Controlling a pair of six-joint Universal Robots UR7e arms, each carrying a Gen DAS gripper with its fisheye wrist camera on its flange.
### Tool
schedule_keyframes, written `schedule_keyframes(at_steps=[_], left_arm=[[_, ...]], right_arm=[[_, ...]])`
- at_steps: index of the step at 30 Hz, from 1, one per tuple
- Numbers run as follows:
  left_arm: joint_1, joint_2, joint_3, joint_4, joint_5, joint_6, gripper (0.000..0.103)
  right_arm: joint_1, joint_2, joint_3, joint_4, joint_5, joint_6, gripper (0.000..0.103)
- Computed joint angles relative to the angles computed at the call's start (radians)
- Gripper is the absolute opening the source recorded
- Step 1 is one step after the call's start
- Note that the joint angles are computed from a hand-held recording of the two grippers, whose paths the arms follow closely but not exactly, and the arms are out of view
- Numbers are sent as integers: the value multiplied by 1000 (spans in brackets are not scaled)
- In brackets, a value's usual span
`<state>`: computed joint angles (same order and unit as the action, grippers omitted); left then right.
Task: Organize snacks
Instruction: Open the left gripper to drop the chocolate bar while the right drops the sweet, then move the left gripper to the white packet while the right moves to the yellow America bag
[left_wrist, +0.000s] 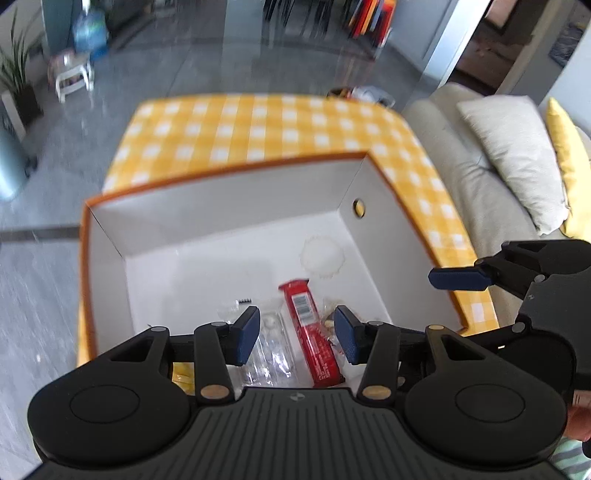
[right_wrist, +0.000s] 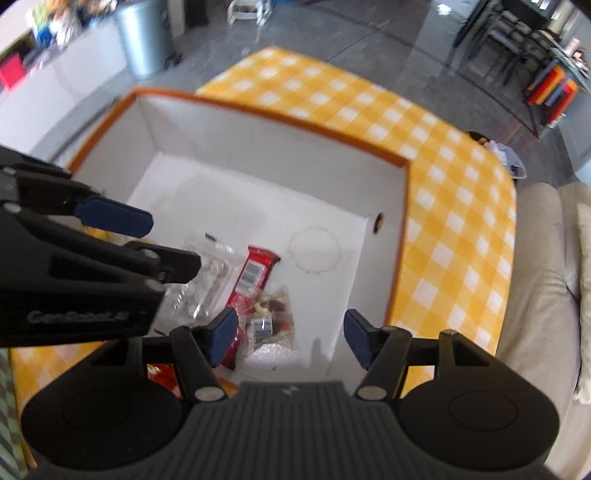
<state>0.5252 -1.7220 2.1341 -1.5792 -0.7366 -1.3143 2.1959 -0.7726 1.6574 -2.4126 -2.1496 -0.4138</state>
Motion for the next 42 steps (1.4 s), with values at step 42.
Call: schedule_keyframes(at_steps=[42], left_arm=[[-689, -68, 174, 516, -259, -750, 57]], right_arm=[[84, -536, 809, -664, -45, 239, 62]])
